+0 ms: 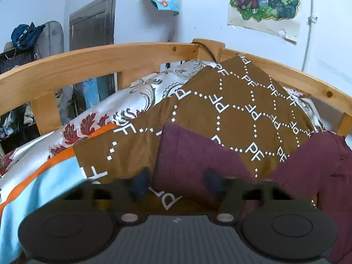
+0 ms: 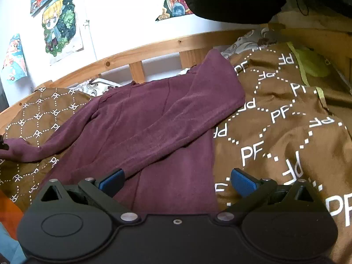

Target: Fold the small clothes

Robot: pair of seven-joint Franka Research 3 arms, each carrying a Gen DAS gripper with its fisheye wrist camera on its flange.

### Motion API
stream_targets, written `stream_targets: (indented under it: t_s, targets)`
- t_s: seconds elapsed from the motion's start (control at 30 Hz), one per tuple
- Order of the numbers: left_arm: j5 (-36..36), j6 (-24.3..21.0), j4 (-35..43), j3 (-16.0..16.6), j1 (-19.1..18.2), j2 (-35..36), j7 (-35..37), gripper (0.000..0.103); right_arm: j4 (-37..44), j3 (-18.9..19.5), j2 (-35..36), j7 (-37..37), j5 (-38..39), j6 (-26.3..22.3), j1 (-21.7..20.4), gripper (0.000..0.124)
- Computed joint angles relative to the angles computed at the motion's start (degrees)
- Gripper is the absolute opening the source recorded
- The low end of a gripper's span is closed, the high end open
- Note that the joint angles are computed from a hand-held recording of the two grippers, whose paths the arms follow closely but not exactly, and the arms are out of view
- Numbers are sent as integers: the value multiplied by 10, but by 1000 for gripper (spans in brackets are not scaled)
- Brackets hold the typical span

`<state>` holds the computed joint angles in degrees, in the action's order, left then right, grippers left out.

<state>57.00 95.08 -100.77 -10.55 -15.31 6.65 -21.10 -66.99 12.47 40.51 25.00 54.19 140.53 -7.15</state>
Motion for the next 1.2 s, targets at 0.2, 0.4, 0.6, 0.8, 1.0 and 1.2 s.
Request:
stream_targets:
  t_s: [0.2,0.4,0.6,0.8,1.0,1.2]
  targets:
    - [40,-22,-9,-5,-10,-17,-42,6,11,-3,9,15,-7,-7,0,102]
    - [128,-61,10,-18,-29,-15,-39,5,21,1,15,30,-3,-3,-4,102]
    - [207,-10,27,-14,-31,-9,-20,5,29,2,19,44,-3,-2,-6,102]
    - [357,172,94,10,-17,27,45,5,33,7,21,44,1,-7,-12,102]
    - [380,435,287,34,-13,157,139,5,26,11,16,26,21,15,-16,102]
    - [190,590,499,-22,5,342,395,5,29,9,19,9,23,67,-12,102]
